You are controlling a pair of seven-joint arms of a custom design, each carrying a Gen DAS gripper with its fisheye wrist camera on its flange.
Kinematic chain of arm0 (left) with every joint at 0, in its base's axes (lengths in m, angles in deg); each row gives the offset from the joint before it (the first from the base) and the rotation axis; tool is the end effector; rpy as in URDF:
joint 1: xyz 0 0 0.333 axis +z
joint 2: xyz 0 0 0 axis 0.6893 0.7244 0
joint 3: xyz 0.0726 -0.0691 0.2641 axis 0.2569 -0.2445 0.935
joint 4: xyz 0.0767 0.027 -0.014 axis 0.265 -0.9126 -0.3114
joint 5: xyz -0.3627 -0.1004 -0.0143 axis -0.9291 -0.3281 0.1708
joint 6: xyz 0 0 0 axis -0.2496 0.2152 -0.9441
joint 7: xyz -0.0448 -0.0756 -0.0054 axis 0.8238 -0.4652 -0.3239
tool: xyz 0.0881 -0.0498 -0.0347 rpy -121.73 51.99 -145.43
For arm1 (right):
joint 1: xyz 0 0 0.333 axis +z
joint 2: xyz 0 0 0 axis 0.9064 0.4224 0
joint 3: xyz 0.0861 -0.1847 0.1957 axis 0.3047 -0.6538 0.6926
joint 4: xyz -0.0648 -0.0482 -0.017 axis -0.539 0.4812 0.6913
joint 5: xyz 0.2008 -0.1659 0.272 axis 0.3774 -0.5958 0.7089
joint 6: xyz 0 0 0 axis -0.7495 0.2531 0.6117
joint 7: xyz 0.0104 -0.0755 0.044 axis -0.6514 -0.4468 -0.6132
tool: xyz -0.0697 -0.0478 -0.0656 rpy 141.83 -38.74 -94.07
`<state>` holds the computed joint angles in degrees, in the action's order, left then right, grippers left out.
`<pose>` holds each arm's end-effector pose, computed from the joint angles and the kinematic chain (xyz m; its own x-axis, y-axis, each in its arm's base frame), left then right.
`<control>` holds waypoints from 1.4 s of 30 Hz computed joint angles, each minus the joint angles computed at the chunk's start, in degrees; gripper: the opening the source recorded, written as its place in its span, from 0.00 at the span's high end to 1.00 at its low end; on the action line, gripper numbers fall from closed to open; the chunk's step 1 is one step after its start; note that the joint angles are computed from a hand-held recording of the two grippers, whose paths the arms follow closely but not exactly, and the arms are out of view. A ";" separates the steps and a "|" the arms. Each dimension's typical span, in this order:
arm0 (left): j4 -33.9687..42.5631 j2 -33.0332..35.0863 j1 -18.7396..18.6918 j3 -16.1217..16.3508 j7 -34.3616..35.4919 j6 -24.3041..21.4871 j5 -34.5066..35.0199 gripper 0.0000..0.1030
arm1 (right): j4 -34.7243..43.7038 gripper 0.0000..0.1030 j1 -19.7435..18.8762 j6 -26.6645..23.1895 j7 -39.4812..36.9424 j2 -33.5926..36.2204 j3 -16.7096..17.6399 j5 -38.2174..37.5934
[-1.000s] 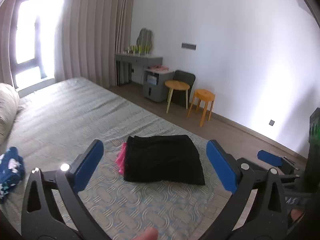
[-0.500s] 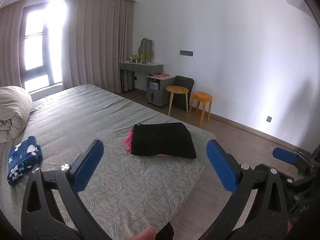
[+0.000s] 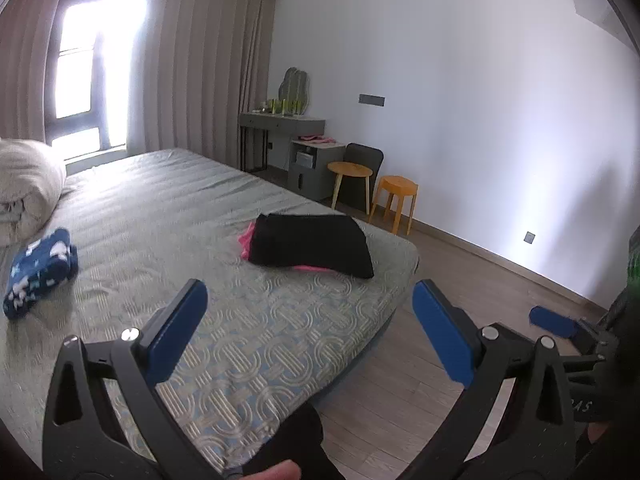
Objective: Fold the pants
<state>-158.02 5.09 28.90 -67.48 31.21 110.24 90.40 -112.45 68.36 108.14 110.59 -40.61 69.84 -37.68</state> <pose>0.6650 -0.2305 0.6425 -0.3015 -0.9478 0.1038 -0.4408 0.0420 -0.8966 0.6150 0.0240 0.5625 -0.1552 -0.9677 -0.1987 -0.4537 0.2485 -0.8558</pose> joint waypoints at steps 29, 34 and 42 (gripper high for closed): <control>2.59 7.23 -2.28 1.47 -4.17 -2.22 2.78 0.01 | 1.33 0.00 -5.78 8.73 -12.64 11.65 5.58 12.70; 0.62 5.90 -2.19 1.48 -4.37 -0.98 2.52 0.01 | 1.55 0.00 -6.18 8.60 -12.77 11.79 6.06 12.41; -0.40 4.92 -2.58 2.33 -5.81 -0.94 3.66 0.01 | 1.27 0.00 -3.90 9.42 -11.07 11.41 3.58 10.35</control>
